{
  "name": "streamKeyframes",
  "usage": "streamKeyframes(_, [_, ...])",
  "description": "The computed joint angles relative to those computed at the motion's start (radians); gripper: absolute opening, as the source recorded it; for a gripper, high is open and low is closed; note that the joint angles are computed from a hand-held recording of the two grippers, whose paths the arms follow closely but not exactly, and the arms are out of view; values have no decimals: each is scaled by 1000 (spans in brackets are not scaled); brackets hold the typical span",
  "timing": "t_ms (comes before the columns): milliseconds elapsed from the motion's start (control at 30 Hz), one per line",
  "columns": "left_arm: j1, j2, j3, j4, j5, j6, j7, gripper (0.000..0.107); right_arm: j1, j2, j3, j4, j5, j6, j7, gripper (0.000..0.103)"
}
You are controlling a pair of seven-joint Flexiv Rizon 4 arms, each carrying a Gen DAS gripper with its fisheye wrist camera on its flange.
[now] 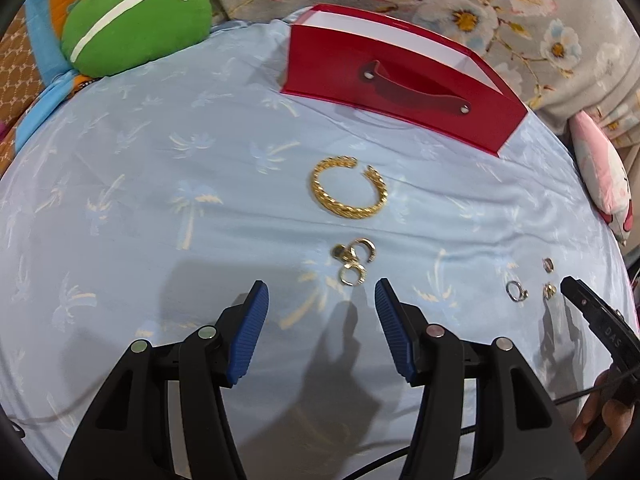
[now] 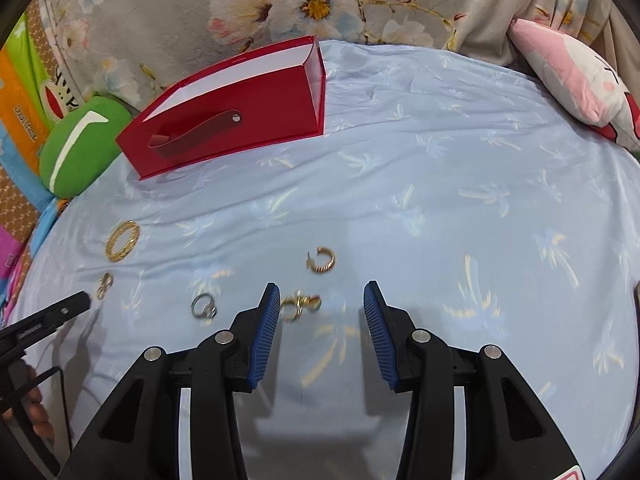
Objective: Organize jewelry
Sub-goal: 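Return both tools from the red box to the remaining jewelry, then grasp the gold hoop earring with the right tool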
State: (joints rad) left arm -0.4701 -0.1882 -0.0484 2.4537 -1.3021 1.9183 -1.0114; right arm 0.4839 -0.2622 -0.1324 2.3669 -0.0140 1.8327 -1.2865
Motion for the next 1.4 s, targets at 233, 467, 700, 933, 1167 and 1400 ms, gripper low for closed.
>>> streamKeyframes(233, [25, 11, 23, 19, 94, -25, -66, 54, 117, -42, -140, -44, -38, -71, 41, 38])
streamKeyframes(467, [17, 3, 80, 13, 230, -67, -153, 54, 233, -55, -266, -31, -51, -59, 58, 26])
streamKeyframes(700, [-15, -8, 139, 5, 329, -94, -220, 54, 236, -56, -271, -31, -51, -59, 55, 17])
streamKeyframes(933, [3, -10, 160, 7, 443, -114, -303, 54, 138, -39, -155, -24, -50, -46, 60, 16])
streamKeyframes(1167, [47, -31, 161, -18, 552, -129, -364, 54, 146, 0, -119, 18, -35, -30, 35, 16])
streamKeyframes(1400, [52, -76, 185, -72, 661, -139, -397, 42, 105, 13, -57, 20, -36, -29, 32, 16])
